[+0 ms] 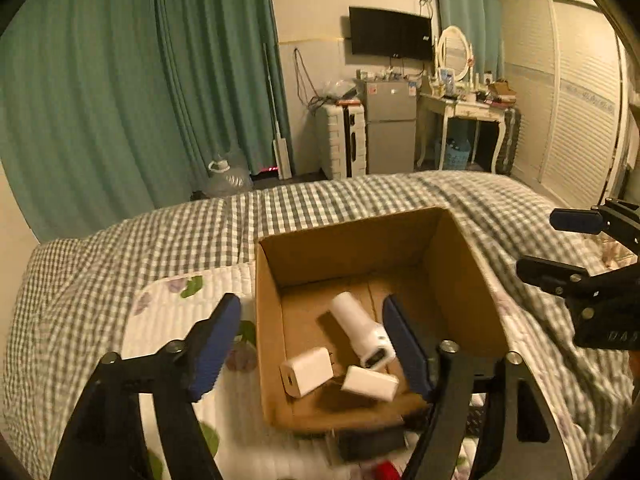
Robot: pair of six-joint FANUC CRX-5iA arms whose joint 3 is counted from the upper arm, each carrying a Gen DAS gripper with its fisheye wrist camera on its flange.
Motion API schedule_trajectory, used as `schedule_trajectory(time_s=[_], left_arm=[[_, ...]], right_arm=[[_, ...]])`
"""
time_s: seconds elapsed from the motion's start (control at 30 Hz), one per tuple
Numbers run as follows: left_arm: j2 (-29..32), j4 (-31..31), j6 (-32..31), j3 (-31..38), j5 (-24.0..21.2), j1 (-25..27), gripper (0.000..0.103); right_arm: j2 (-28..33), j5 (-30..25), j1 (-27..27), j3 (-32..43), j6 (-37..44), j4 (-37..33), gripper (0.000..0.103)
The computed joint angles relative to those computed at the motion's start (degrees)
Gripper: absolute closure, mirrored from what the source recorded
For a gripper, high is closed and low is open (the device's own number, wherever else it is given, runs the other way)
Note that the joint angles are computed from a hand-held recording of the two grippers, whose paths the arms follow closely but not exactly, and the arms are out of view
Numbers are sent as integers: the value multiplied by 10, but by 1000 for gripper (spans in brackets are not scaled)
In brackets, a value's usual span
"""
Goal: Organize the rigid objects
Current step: 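Carry both held items into the cardboard box and open both tools, then grasp the red-capped white bottle with the right tool while the left tool grasps the black power adapter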
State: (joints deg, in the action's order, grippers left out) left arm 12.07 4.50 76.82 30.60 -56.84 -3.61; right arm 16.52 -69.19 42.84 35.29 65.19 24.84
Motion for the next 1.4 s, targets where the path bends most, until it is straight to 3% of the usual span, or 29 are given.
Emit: schedule_trajectory(time_s=[0.1,0.3,0.47,0.67,0.77,1.07,1.2,1.27,1.3,1.4], left_arm=[[-42,10,-15,-28,-11,5,18],[-115,16,-24,-100,-23,14,18],[-162,18,-39,-182,-4,25,18],[-170,55,-35,-263,15,70,18],[-167,31,-23,-278,24,80,18],[-170,43,-40,-333,48,103,18],[-171,43,-38,-340,48,103,18],[-174,42,-39,-343,50,102,18],[-176,42,-39,-345,52,102,18],[-174,46,-40,-342,42,97,18]], right_arm=[[-45,-10,16,-34,-8,6,21],[-112,-36,74,-103,-50,17,17],[-139,-18,109,-169,-108,7,16],[-99,-8,114,-194,-131,-35,12],[-72,6,106,-203,-144,-61,12],[-36,68,78,-214,-171,-117,12],[-24,76,80,-208,-175,-114,12],[-23,82,85,-218,-200,-93,18],[-24,83,87,-222,-210,-82,27],[-48,104,100,-263,-258,-34,27]])
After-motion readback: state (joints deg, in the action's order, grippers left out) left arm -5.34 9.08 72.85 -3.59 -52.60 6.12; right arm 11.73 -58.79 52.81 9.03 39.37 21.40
